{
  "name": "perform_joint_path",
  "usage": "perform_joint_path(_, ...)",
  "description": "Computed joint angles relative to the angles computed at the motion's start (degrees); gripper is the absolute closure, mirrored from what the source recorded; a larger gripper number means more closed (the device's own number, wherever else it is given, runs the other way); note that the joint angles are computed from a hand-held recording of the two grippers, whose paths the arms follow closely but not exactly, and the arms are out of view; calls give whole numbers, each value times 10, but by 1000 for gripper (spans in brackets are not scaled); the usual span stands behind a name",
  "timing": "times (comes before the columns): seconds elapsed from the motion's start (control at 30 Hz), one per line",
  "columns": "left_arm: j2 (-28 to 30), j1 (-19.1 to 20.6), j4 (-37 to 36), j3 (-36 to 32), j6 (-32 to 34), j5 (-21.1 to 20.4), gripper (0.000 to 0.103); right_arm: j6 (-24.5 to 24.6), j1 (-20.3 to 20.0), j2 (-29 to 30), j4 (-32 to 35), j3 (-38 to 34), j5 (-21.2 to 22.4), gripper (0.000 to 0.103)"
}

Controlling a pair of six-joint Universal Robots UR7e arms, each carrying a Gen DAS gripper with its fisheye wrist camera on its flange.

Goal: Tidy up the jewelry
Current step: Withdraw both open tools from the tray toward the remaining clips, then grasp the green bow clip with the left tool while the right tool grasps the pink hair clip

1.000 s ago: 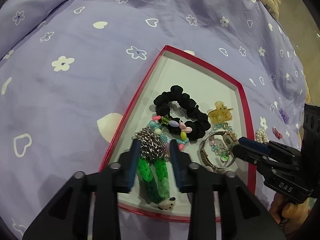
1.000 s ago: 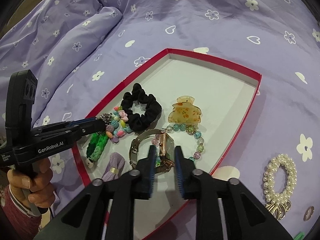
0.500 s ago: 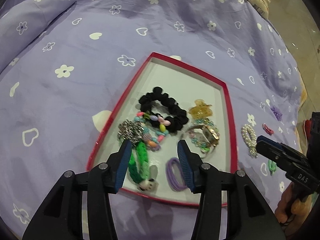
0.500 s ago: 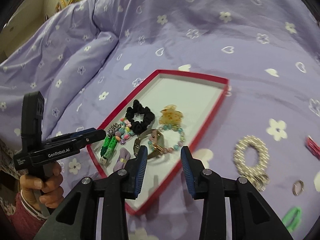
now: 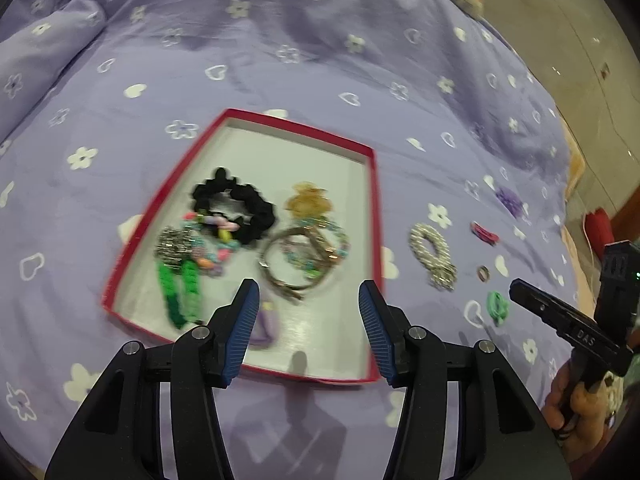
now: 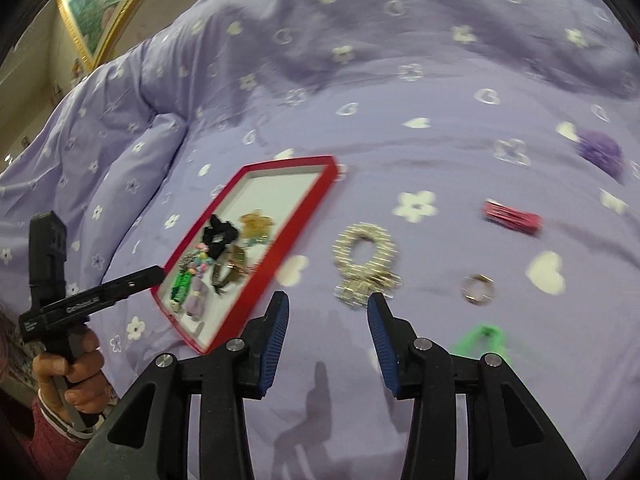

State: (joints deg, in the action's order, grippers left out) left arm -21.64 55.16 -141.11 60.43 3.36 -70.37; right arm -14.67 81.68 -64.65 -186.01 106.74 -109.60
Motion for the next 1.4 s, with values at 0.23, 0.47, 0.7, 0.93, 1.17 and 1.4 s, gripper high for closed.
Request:
perform_joint_path(0.23,5,-19,12,9,12,-14,51,19,-26,-44,-37,55,0,59)
perform_joint_path(0.47,19,-38,30,4,24,-28,50,23,-55,-83,-52,95,-3,58)
perform_joint_path(0.7,43,-53,53,-17,31,-38,50,31,-82,-113,-53,118,3,58)
perform_joint_path(0.93,60,-67,74,-28,40,-62,50,21,-90,-107,-38,96,7,58)
perform_joint_path(1.17,101,-85,107,-65,68,-100,50,-39,-100,-86,29,21,16,57)
perform_joint_path(1.4,167,-93,142,-141,72,-121,50,-166,-101,-42,117,-84,-1,51)
